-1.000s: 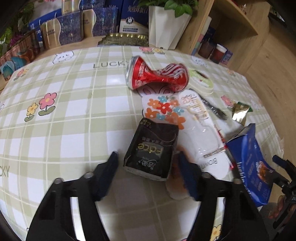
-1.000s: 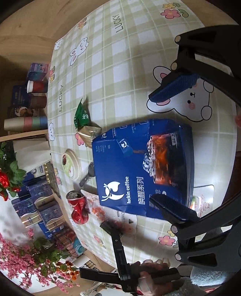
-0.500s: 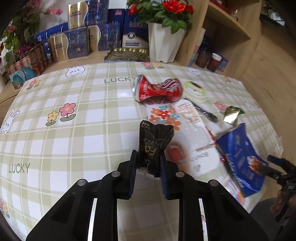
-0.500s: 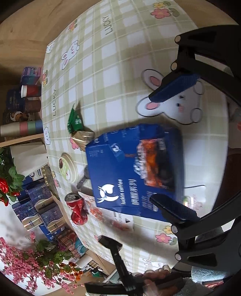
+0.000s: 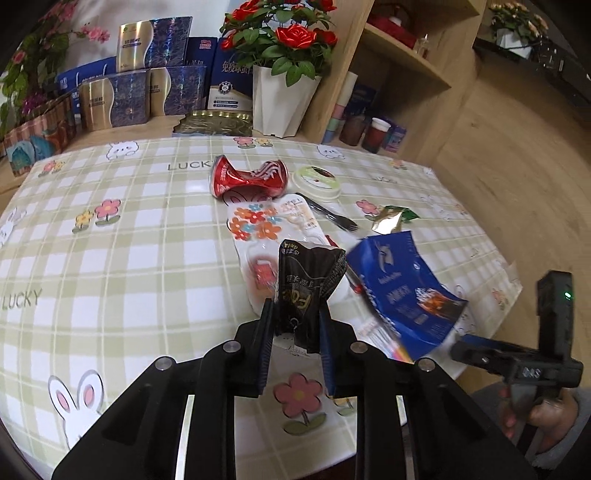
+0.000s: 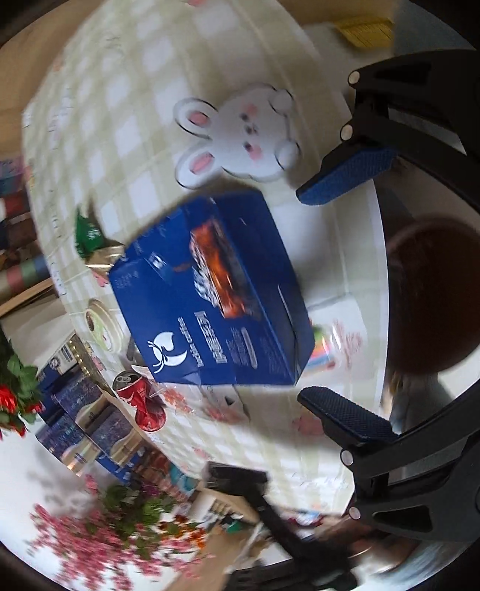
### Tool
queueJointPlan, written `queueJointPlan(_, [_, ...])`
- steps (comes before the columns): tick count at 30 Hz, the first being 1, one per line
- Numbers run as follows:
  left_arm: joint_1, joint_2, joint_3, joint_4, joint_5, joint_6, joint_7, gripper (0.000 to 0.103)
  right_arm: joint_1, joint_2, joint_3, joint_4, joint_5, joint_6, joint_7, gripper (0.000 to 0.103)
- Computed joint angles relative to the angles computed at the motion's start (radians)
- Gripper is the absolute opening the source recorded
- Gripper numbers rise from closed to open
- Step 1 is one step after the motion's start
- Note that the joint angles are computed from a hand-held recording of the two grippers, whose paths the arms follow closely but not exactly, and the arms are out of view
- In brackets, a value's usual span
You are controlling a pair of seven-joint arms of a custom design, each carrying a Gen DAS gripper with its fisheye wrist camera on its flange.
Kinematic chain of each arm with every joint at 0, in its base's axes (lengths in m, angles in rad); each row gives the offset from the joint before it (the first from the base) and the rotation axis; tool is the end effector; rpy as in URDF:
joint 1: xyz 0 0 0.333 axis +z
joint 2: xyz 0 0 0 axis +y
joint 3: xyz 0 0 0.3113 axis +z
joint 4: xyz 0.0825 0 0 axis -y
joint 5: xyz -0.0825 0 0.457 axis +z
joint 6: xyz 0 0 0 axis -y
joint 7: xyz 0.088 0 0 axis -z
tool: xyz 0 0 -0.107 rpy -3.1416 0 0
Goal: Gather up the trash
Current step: 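Grasp the blue luckin coffee bag with the right tool and lift it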
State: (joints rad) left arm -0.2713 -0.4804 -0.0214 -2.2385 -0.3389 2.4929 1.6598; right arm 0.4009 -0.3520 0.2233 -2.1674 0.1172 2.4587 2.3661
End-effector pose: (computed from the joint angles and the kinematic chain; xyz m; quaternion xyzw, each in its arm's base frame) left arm 0.5082 -0.1529 0.6224 -0.5887 0.7132 -0.3623 0.1167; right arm 0.4560 0.3428 0.5849 -0.5916 0.7430 -0.0127 0.3128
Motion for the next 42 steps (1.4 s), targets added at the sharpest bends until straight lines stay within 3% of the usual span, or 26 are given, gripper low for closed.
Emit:
queueJointPlan(4, [-0.007, -0.047, 0.009, -0.046, -0.022, -0.006, -0.009, 0.022, -0.031, 0.036, 0.045, 0.069, -0.135, -0.047, 0.052, 0.097])
queueJointPlan(7, [-0.004, -0.084, 0.013, -0.084, -0.019, 0.001, -0.027, 0.022, -0.03, 0.107, 0.07, 0.186, -0.298, -0.181, -0.003, 0.097])
queueJointPlan(16, [-0.008, -0.159, 0.051, -0.162, -0.037, 0.023, -0.084, 0.022, 0.099, 0.46, 0.024, 0.61, -0.489, -0.474, -0.215, 0.096])
queueJointPlan(17, [-0.007, -0.169, 0.054, -0.171, -0.037, 0.024, -0.088, 0.022, 0.116, 0.493, 0.015, 0.653, -0.5, -0.505, -0.23, 0.094])
queueJointPlan(18, [-0.008, -0.177, 0.056, -0.178, -0.036, 0.025, -0.091, 0.022, 0.138, 0.548, 0.005, 0.724, -0.525, -0.559, -0.258, 0.083])
queueJointPlan(20, [-0.008, -0.194, 0.065, -0.193, -0.038, 0.029, -0.098, 0.022, 0.178, 0.633, -0.018, 0.838, -0.562, -0.653, -0.303, 0.07])
queueJointPlan(25, [-0.013, -0.221, 0.083, -0.222, -0.046, 0.04, -0.111, 0.022, 0.248, 0.72, -0.081, 0.961, -0.57, -0.776, -0.355, 0.067])
queueJointPlan(28, [-0.017, -0.233, 0.089, -0.236, -0.05, 0.043, -0.116, 0.022, 0.283, 0.759, -0.115, 1.024, -0.562, -0.822, -0.4, 0.056])
queueJointPlan(34, [-0.023, -0.267, 0.092, -0.257, -0.043, 0.05, -0.122, 0.022, 0.289, 0.7, -0.144, 0.979, -0.542, -0.76, -0.419, 0.036])
queueJointPlan(42, [-0.032, -0.282, 0.085, -0.251, -0.021, 0.052, -0.144, 0.022, 0.204, 0.53, -0.129, 0.835, -0.474, -0.63, -0.37, 0.018])
